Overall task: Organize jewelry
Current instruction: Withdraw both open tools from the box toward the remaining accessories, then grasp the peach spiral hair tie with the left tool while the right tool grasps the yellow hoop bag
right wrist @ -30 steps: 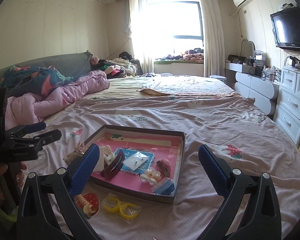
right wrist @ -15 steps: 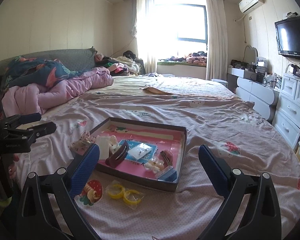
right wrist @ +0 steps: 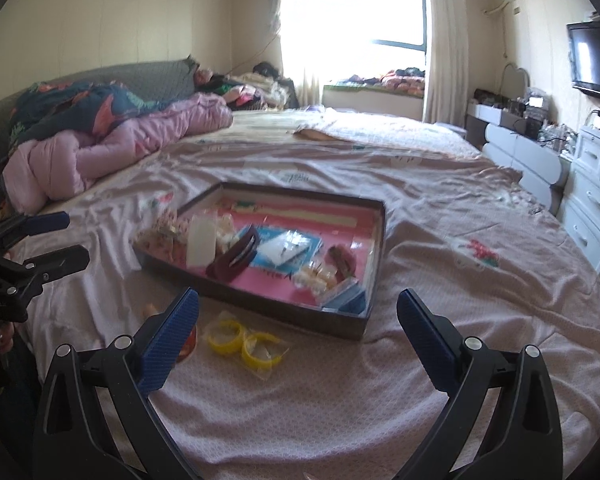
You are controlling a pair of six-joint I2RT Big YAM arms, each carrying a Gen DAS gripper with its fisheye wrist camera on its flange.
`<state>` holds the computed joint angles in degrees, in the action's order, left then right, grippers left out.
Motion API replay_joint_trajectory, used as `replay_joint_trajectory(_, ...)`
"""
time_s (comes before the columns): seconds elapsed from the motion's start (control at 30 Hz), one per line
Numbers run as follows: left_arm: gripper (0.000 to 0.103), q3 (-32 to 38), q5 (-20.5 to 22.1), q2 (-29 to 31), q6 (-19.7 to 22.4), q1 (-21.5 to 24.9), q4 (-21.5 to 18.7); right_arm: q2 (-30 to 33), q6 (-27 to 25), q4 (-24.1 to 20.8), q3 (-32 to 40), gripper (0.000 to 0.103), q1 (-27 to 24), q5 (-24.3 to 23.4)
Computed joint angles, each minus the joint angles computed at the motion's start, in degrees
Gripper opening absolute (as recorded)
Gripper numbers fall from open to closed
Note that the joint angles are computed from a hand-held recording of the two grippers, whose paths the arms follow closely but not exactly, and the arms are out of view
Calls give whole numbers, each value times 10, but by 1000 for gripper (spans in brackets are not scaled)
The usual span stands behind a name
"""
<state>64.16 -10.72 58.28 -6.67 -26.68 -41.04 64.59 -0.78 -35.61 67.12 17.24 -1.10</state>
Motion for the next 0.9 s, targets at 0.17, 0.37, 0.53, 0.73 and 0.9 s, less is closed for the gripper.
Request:
replay_joint_trajectory(0.17,91,-11,23,10,9,-2,-15,24,-3,-29,4,96,-4,-22)
replay_joint_trajectory(0.37,91,-13,100,40,1,9,-32,44,7,-48,13,96,-10,-24)
replay_joint_trajectory(0.53,91,-4,128,74,-7,12,-40,60,12,-63,21,96,-19,-36)
replay_joint_trajectory(0.73,91,6,129,109,-9,12,-49,101,30,-105,50,96,-31,-85)
replay_joint_trajectory(0.9,91,8,138,121,-11,21,-37,128,33,-129,71,92,-28,-125)
